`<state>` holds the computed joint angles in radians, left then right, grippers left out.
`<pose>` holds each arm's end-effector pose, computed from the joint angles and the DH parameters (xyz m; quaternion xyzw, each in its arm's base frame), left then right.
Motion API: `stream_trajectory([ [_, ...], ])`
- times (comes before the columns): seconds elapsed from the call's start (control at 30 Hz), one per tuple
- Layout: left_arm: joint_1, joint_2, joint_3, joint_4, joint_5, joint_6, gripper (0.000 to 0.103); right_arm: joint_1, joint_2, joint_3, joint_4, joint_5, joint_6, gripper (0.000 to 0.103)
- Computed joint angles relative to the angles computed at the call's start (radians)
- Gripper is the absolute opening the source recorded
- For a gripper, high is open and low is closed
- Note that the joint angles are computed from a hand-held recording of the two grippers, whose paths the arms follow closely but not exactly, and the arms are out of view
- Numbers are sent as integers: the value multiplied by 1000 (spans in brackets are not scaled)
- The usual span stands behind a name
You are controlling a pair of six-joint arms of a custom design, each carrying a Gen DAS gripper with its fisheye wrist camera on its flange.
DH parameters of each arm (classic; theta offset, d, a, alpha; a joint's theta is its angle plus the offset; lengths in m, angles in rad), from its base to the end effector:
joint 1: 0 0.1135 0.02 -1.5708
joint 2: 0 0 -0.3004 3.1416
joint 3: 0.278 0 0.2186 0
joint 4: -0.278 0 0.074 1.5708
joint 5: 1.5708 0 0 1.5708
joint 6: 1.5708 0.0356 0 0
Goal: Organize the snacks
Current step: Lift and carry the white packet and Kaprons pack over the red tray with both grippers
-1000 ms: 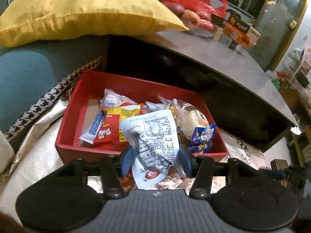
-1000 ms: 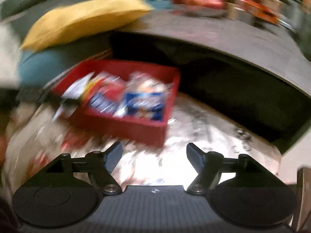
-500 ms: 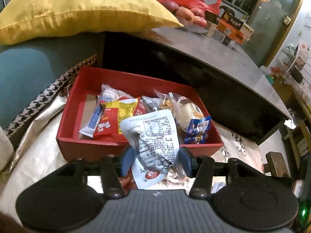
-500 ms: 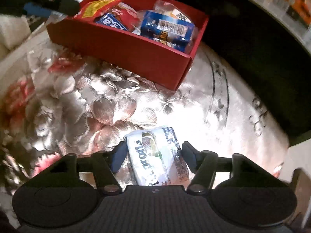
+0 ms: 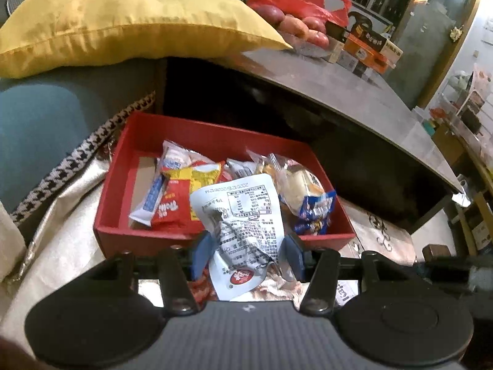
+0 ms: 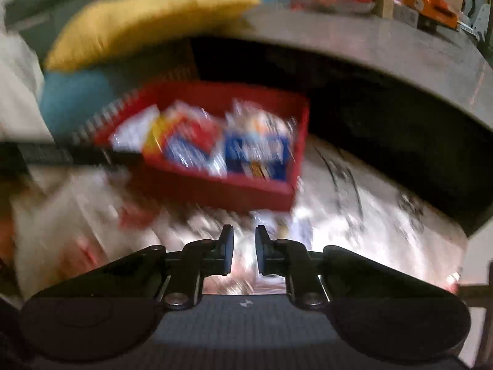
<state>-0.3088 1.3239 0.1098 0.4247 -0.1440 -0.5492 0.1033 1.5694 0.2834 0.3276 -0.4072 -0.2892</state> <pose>0.1474 -0.0417 0.1512 -0.1378 0.9123 -0.0975 0.3731 0.1950 0.0344 0.1417 -0.2419 0.9040 0.1646 0.3118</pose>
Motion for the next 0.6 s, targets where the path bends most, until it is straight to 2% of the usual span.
stream_trajectory([
  [0.1, 27, 10, -6, 8, 21, 13, 46, 35, 8, 13, 32, 47, 28, 26],
  [0.13, 35, 12, -8, 9, 26, 19, 46, 29, 21, 9, 37, 46, 16, 33],
  [0.2, 46, 13, -9, 9, 33, 25, 46, 47, 59, -15, 79, 105, -28, 56],
  [0.23, 53, 14, -9, 11, 41, 25, 46, 66, 89, -4, 78, 149, -22, 73],
  [0.27, 57, 14, -10, 14, 47, 24, 46, 73, 128, -13, 115, 173, -2, 75],
  [0.4, 28, 29, -9, 24, 36, 22, 46, 122, 279, 21, 184, 208, 58, 73],
  [0.47, 24, 44, -10, 28, 34, 28, 46, 175, 348, 22, 245, 276, 82, 59],
  [0.53, 30, 56, -11, 35, 42, 30, 46, 210, 392, -13, 345, 349, 73, 58],
  [0.6, 31, 56, -12, 35, 46, 30, 46, 205, 389, -25, 354, 344, 64, 54],
])
